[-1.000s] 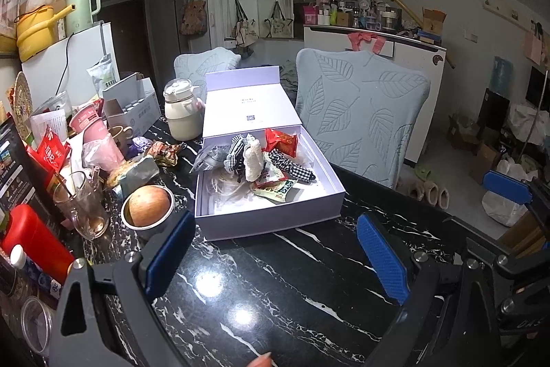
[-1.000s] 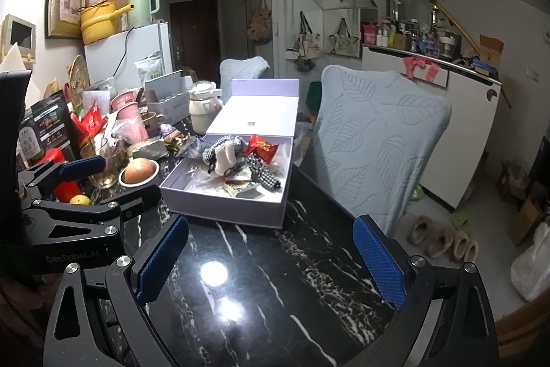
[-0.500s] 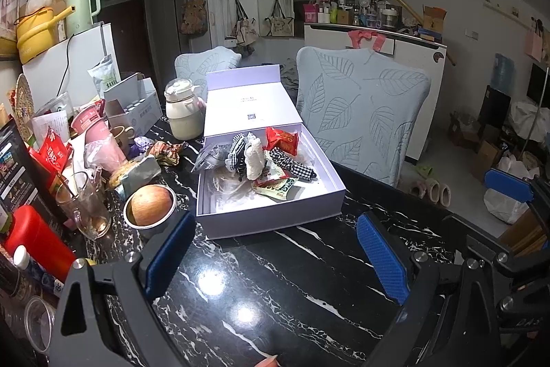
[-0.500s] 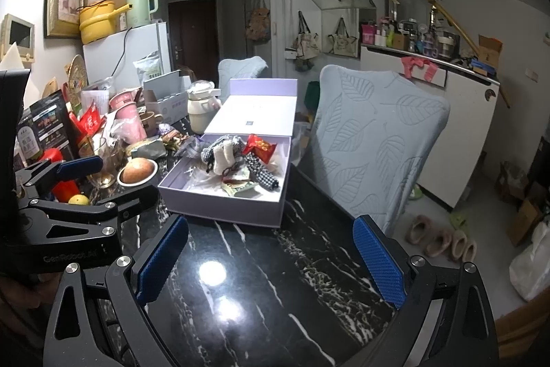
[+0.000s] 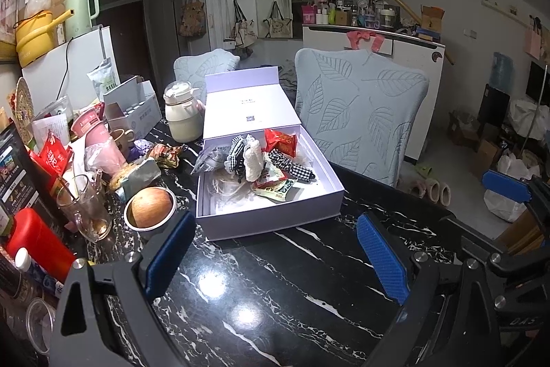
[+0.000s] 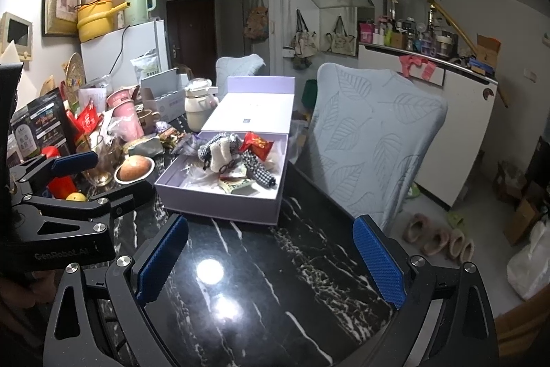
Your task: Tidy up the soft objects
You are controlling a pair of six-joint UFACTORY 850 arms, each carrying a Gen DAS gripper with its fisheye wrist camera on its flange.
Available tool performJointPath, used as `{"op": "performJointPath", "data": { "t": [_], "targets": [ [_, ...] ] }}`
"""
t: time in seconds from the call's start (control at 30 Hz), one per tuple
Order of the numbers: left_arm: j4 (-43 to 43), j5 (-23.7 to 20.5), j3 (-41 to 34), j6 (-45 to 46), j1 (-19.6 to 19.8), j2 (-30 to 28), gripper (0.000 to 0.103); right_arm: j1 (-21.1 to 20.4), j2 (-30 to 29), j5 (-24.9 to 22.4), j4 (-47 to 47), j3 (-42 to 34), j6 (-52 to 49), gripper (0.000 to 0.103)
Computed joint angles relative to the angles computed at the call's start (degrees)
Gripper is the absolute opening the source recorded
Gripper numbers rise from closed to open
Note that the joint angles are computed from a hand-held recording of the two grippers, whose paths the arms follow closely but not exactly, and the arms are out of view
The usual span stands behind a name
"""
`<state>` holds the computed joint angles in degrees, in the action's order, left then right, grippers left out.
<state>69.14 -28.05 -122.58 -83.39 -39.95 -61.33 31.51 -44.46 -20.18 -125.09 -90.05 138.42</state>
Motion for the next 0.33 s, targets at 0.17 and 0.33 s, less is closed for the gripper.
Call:
{"op": "performJointPath", "data": {
  "t": [0.17,0.33],
  "targets": [
    [-1.7,0.4,-0.6,1.5,0.1,-0.3,0.096,0.0,-0.1,0.2,0.6,-0.1,-0.3,0.098],
    [-2.7,0.6,-1.0,2.5,0.2,-0.6,0.096,-0.1,-0.1,0.4,0.5,-0.1,-0.1,0.098]
  ]
}}
